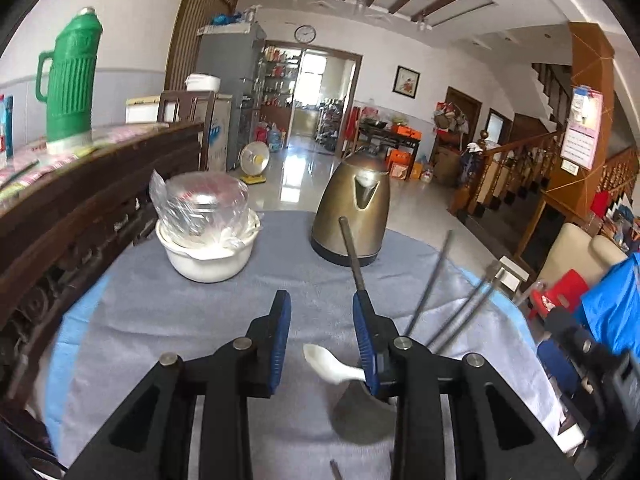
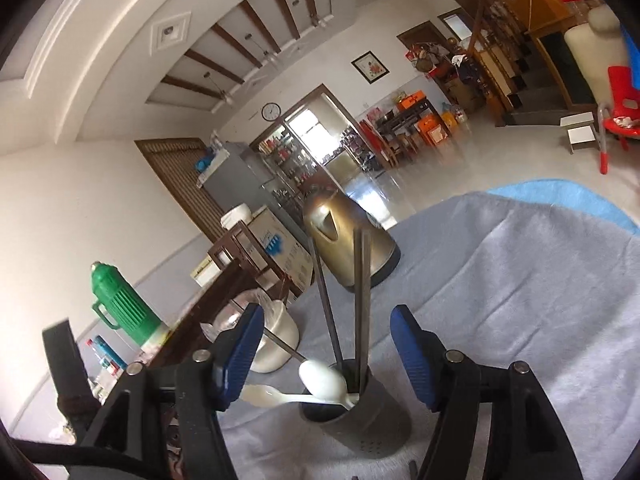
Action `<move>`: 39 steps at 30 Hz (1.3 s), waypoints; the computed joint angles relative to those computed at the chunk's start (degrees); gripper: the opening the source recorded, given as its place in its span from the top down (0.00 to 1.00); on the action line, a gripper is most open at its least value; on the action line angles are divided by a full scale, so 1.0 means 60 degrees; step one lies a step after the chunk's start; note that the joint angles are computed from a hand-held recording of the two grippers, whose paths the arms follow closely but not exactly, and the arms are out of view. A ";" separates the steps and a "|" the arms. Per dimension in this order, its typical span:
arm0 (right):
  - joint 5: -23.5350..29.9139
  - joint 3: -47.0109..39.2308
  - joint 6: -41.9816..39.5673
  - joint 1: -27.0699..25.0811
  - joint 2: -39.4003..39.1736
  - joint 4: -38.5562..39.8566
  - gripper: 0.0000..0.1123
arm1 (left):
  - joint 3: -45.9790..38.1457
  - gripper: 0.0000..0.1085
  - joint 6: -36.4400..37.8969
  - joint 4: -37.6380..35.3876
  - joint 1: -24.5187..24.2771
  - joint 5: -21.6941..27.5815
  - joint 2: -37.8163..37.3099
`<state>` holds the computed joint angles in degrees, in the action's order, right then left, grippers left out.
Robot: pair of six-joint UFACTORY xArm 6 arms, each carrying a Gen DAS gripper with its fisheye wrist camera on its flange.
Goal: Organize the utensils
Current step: 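Open the right tool to drop its spoon into the holder while the left tool releases its own, then move both tools back toward the two chopsticks left on the cloth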
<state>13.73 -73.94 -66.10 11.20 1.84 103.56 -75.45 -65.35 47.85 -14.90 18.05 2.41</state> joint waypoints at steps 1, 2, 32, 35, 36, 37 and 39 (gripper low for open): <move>0.0107 0.0319 0.0002 -0.0165 -0.0362 0.0027 0.38 | 0.0278 0.65 -0.0135 0.0257 -0.0061 0.0143 -0.0347; 0.0092 0.0540 0.0083 -0.0256 -0.0606 -0.0094 0.38 | 0.0551 0.63 -0.0226 0.0485 -0.0122 0.0261 -0.0673; 0.1076 0.5435 0.4961 -0.0497 -0.6767 -0.6399 0.41 | 0.2427 0.29 -0.0579 0.2573 -0.5090 0.6499 -0.4761; 0.1283 0.5706 0.5154 -0.0405 -0.7132 -0.6783 0.41 | 0.2642 0.21 -0.0654 0.2514 -0.5271 0.6822 -0.5048; 0.1317 0.5810 0.5161 -0.0366 -0.7256 -0.6878 0.41 | 0.2747 0.21 -0.0719 0.2535 -0.5302 0.6895 -0.5176; 0.1312 0.5924 0.5160 -0.0311 -0.7373 -0.6992 0.41 | 0.2776 0.21 -0.0721 0.2536 -0.5328 0.6965 -0.5224; 0.1331 0.6062 0.5141 -0.0312 -0.7492 -0.7076 0.41 | 0.2840 0.21 -0.0682 0.2519 -0.5335 0.7154 -0.5318</move>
<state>21.71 -37.56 -35.26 9.33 -43.11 61.10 -58.41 -69.45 62.96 -46.91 60.97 -29.50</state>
